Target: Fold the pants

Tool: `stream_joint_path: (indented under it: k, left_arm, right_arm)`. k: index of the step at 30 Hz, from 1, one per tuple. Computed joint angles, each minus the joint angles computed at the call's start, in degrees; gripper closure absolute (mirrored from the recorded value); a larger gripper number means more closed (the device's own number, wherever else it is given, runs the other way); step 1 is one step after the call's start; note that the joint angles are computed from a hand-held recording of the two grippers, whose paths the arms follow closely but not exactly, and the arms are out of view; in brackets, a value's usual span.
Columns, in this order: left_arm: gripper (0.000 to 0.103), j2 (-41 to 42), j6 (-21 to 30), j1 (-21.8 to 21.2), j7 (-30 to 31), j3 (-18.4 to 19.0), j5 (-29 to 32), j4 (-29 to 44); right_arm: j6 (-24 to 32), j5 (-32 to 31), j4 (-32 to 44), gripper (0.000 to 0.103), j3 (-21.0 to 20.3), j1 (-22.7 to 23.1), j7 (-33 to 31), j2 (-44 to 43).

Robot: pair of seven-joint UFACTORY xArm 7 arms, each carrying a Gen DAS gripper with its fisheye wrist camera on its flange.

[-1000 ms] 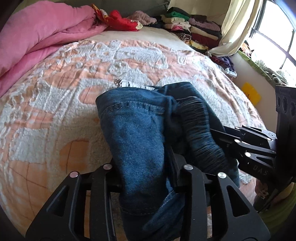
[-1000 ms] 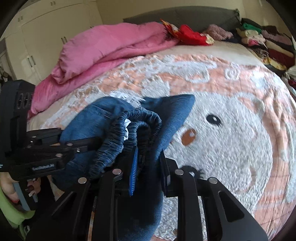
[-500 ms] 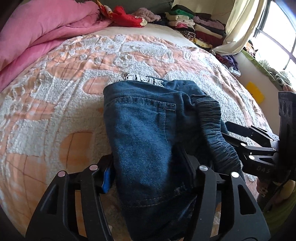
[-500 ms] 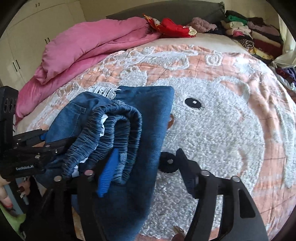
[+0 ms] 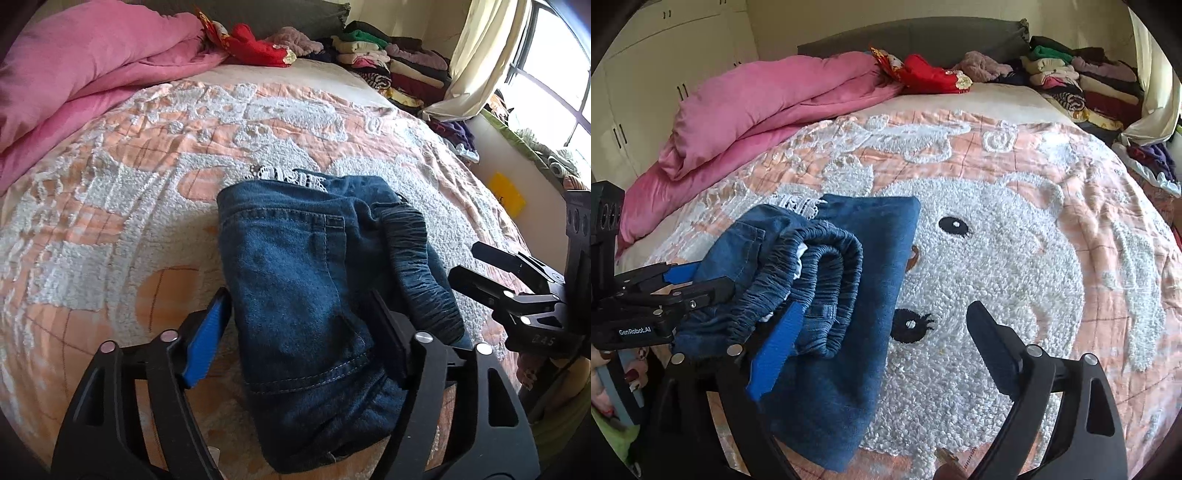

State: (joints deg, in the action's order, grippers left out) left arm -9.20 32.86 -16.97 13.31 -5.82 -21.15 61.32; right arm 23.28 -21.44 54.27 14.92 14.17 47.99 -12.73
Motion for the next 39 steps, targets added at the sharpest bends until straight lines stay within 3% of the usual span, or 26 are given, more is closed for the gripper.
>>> stream_joint_path:
  k: [2,8,21,39]
  left_arm:
    - [0.028,-0.29,-0.12,0.09,-0.13,0.08,0.09,-0.04]
    - [0.010,-1.96,0.11,0.13,-0.17,0.58,-0.28,-0.34]
    - [0.010,-10.59,-0.84,-0.58,-1.04,1.99,-0.30,-5.04]
    - [0.010,-22.75,0.15,-2.25,-3.35,2.68,4.37,-15.42]
  right_arm:
    - [-0.16,-0.69,-0.04,0.007,0.27,-0.29,0.78,-0.52]
    - [-1.02,-2.22,-0.56,0.005,1.13,-1.39,3.18,-2.19]
    - [0.36,-7.15,-2.38,0.005,7.02,-5.01,7.75,-10.53]
    - [8.94,-3.73,-7.80,0.005,13.34,-4.55,11.18,-22.41]
